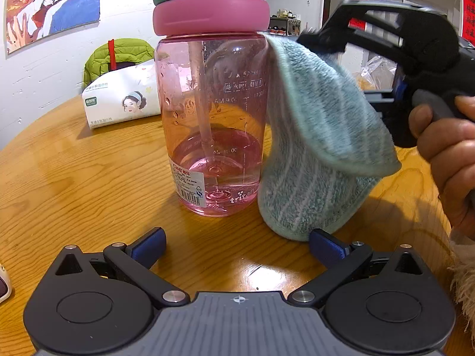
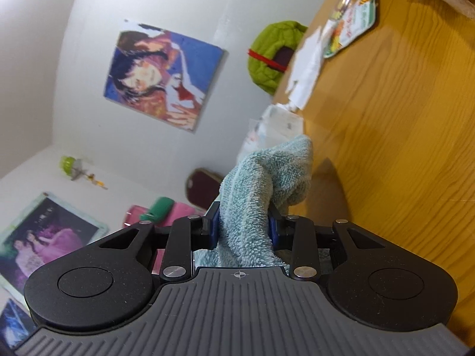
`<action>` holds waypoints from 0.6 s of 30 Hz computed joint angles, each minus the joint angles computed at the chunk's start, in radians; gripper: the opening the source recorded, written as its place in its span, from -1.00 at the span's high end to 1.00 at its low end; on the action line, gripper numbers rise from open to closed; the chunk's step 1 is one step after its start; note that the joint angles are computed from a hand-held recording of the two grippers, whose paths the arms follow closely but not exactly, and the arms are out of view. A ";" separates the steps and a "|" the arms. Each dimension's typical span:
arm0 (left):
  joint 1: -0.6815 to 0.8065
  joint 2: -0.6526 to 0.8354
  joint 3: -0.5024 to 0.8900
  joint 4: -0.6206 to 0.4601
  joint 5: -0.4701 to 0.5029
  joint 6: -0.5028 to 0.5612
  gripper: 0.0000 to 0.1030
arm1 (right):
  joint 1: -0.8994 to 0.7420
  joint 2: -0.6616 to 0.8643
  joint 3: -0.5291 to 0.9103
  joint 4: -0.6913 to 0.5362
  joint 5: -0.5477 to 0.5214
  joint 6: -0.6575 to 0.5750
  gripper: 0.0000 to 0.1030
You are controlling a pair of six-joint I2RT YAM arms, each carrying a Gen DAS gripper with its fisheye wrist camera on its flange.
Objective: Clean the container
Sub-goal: 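Lower the bottle toward the table with the left gripper while the right gripper wipes its body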
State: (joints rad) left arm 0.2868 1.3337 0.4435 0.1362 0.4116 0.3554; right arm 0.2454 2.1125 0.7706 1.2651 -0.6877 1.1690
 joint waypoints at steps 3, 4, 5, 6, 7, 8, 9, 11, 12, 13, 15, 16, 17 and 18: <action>-0.001 0.000 0.000 0.001 -0.001 -0.001 -0.99 | -0.004 0.003 -0.009 0.029 -0.001 0.015 0.27; -0.001 0.000 0.000 0.001 -0.001 -0.001 -0.99 | -0.004 0.002 -0.009 0.025 -0.002 0.015 0.27; -0.002 0.000 0.000 0.001 -0.002 -0.002 -0.99 | -0.003 0.002 -0.007 0.019 -0.005 0.013 0.27; -0.002 -0.001 -0.001 0.001 -0.002 -0.002 -0.99 | -0.002 -0.001 -0.004 0.007 -0.008 0.008 0.27; -0.003 -0.002 -0.001 0.000 -0.002 -0.002 -0.99 | 0.001 -0.004 -0.002 -0.006 -0.008 0.001 0.27; -0.003 -0.002 -0.001 0.000 -0.002 -0.002 -0.99 | 0.004 -0.007 -0.001 -0.018 -0.006 -0.006 0.27; -0.003 -0.003 -0.001 0.000 -0.002 -0.002 -0.99 | 0.007 -0.012 0.000 -0.031 -0.002 -0.015 0.27; -0.003 -0.003 -0.001 0.000 -0.002 -0.002 -0.99 | 0.011 -0.015 0.002 -0.050 0.005 -0.024 0.27; -0.003 -0.003 -0.001 0.000 -0.002 -0.002 -0.99 | 0.011 -0.015 0.003 -0.056 0.005 -0.024 0.27; -0.003 -0.001 0.000 0.001 -0.003 -0.002 -0.99 | 0.010 -0.014 0.004 -0.060 0.006 -0.024 0.27; -0.003 0.000 0.001 0.001 -0.003 -0.002 -0.99 | 0.011 -0.014 0.006 -0.070 0.006 -0.029 0.27; -0.003 0.000 0.001 0.001 -0.003 -0.002 -0.99 | 0.012 -0.014 0.007 -0.073 0.007 -0.032 0.27; -0.003 0.001 0.000 0.002 -0.003 -0.002 -0.99 | 0.013 -0.015 0.008 -0.077 0.007 -0.035 0.27; -0.003 0.001 0.000 0.002 -0.003 -0.003 -0.99 | 0.014 -0.016 0.009 -0.079 0.007 -0.039 0.27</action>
State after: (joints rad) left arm 0.2833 1.3347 0.4435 0.1386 0.4086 0.3528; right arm 0.2594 2.0968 0.7792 1.1858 -0.6802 1.1297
